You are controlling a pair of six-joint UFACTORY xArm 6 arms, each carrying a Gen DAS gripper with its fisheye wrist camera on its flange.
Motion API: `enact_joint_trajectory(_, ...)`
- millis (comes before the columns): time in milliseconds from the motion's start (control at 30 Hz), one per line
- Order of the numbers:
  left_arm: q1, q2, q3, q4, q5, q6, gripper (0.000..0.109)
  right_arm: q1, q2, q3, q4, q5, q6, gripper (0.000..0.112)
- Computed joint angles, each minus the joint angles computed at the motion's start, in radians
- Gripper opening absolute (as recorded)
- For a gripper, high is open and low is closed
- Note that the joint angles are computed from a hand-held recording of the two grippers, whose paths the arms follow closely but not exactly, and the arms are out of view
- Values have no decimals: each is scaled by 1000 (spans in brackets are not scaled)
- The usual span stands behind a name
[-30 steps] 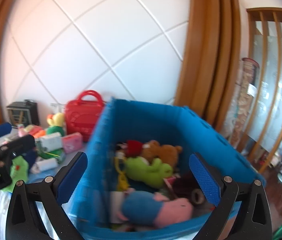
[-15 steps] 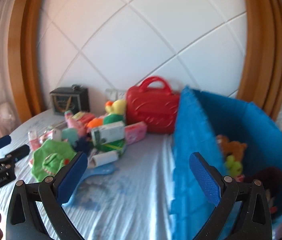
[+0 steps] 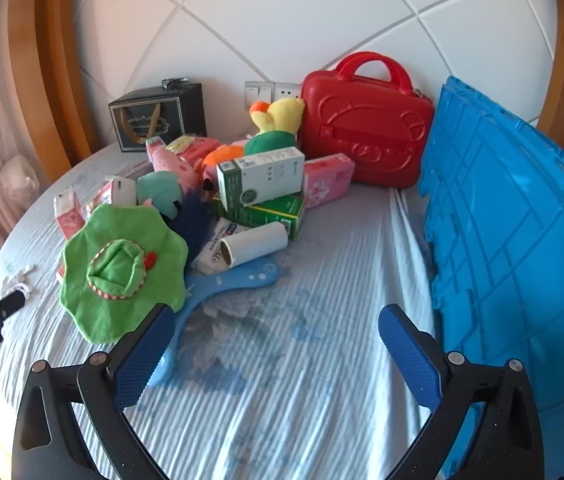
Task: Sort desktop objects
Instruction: 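Move both empty tools back to the pile on the bed, then grasp green plush hat with left tool while right tool approaches white paper roll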
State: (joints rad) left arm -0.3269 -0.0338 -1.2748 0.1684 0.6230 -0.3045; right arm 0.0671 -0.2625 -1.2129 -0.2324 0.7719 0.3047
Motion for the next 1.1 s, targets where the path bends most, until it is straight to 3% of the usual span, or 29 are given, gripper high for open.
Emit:
enact_joint_trajectory(300,9,199,-180,-65,29,60,71,-27,155,-113,60,62,-48,103)
enact_joint_trajectory(667,15,562,-581,-85,191,116,71,-54,472,-404,77,130,-26,103)
enact_joint_trajectory(767,12,619,-637,-22,164,102,71,-58,562,-495,80,156,-18,103)
enact_joint_trajectory(900,13,759,-846,-13,232,107,68,-66,670,-612,135,188,-29,103)
enact_joint_trajectory(967,20,832,-971,-92,268,142,57,-66,729,-680,150,202,-31,98)
enact_joint_trajectory(1033,22,919,-1127,-168,331,161,33,-63,774,-736,151,222,-29,88)
enact_joint_trajectory(1100,16,1007,-1283,-171,393,164,32,-65,830,-806,181,251,-35,84)
